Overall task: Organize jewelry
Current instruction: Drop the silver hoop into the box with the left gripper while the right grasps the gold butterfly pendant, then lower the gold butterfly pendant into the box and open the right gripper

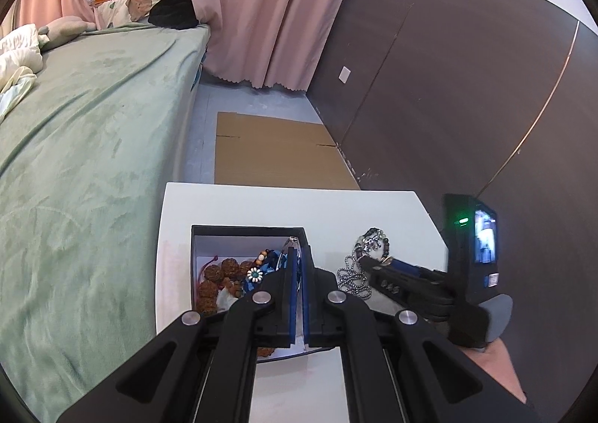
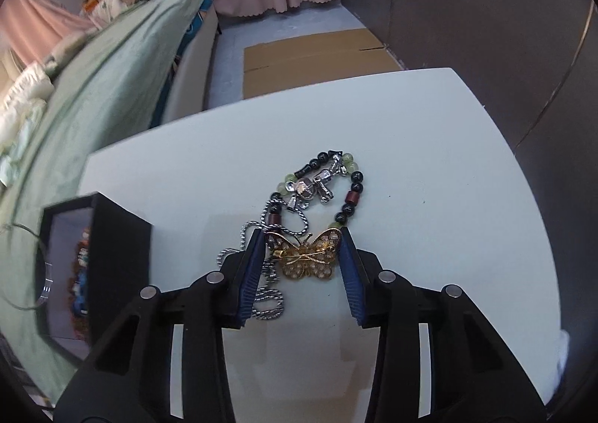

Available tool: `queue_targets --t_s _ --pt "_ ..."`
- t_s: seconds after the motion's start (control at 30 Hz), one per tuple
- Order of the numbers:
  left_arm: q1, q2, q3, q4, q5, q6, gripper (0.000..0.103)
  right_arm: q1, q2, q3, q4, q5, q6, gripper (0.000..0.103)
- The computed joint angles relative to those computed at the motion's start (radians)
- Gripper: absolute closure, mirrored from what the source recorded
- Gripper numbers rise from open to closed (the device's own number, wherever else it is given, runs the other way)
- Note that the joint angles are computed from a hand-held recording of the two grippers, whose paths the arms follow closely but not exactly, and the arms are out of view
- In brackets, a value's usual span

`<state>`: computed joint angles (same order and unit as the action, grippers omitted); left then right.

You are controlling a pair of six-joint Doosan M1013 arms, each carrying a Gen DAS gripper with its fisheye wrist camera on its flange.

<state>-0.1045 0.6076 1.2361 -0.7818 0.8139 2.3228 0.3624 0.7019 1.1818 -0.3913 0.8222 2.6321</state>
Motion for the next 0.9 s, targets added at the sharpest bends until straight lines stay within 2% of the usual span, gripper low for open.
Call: queue_targets --t_s 0.2,0.27,0.33,0.47,0.53,0.7,0.83,0.9 --pt "0.008 0.015 -0.019 0.029 -0.002 -0.076 0.1 -0.014 -0.05 0.065 0.058 -0.161 0.03 0.063" --pt "0.013 0.018 -0.025 0.03 -0.002 -0.094 0.088 -0.015 -0.062 0.08 0.069 -0.207 0.029 0.063" --pt "0.019 0.015 -0.021 0.016 -0.018 -0.098 0.053 -0.011 -0.067 0.083 0.065 -0.232 0.03 0.063" --pt "0.029 0.009 -0.016 -0.006 -0.037 -0.089 0.045 -0.001 -0.079 0.095 0.059 -0.305 0.012 0.063" --pt "0.034 0.008 -0.016 -0.002 -0.046 -0.104 0.031 0.005 -0.081 0.094 0.054 -0.337 0.0 0.063" --pt "0.046 0.011 -0.024 0.003 -0.057 -0.133 0.017 0.02 -0.081 0.094 0.057 -0.408 -0.032 0.063" --pt "0.051 0.012 -0.026 0.019 -0.075 -0.154 0.009 0.029 -0.073 0.084 0.126 -0.446 -0.117 0.063" --pt "0.053 0.013 -0.027 0.032 -0.083 -0.171 0.009 0.03 -0.068 0.079 0.208 -0.464 -0.197 0.063"
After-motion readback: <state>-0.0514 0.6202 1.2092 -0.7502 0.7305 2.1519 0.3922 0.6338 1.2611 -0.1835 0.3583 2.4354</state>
